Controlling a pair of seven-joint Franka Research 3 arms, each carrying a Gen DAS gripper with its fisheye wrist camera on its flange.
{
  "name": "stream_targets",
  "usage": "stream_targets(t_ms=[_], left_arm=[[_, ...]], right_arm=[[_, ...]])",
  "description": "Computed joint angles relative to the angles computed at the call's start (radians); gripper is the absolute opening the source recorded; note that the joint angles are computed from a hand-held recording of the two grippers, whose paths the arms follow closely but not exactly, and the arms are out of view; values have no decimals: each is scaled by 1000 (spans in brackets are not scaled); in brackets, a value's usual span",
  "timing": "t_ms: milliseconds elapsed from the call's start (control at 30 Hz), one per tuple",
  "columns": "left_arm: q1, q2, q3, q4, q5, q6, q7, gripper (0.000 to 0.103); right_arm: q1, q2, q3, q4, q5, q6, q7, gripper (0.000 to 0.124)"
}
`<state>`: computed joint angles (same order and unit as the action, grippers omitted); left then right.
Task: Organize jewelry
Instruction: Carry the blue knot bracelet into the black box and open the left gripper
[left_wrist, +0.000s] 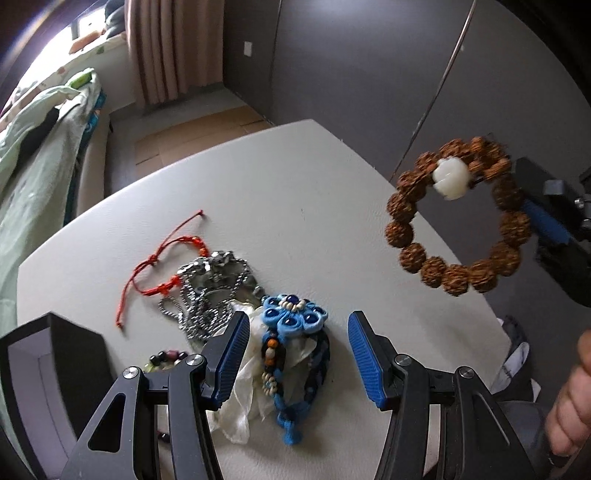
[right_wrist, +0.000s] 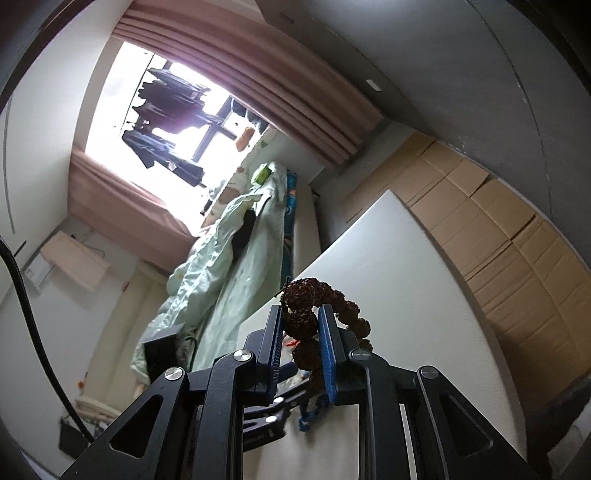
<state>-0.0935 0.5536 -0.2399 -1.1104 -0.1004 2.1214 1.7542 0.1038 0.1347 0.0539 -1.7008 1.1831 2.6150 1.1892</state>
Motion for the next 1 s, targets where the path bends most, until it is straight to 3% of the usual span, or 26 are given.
stream_targets(t_ms=[133,167,200,233,567,1000], left_arm=[[-24,29,12,40,40,-6,-7,57],[-29,37,13,53,48,-13,-6,52],[-36,35,19,50,65,-7,-10,40],[-42,38,23,59,79,-13,-13,38],[10,-42,-3,20,2,17,19,37],[65,-151,7,-67,-82,89,40,37]], right_arm=[[-3,-4,-4,-10,-9,3,17,20],[-2,-1,-5,-8,-20,3,29,20],[-4,-4,-5,-14,-18,2,28,20],[-4,-5,-5,-16,-17,1,29,20],[-2,-2,-1,-15,-15,0,25,20],[5,8,19,19,131,-12,-149,20]])
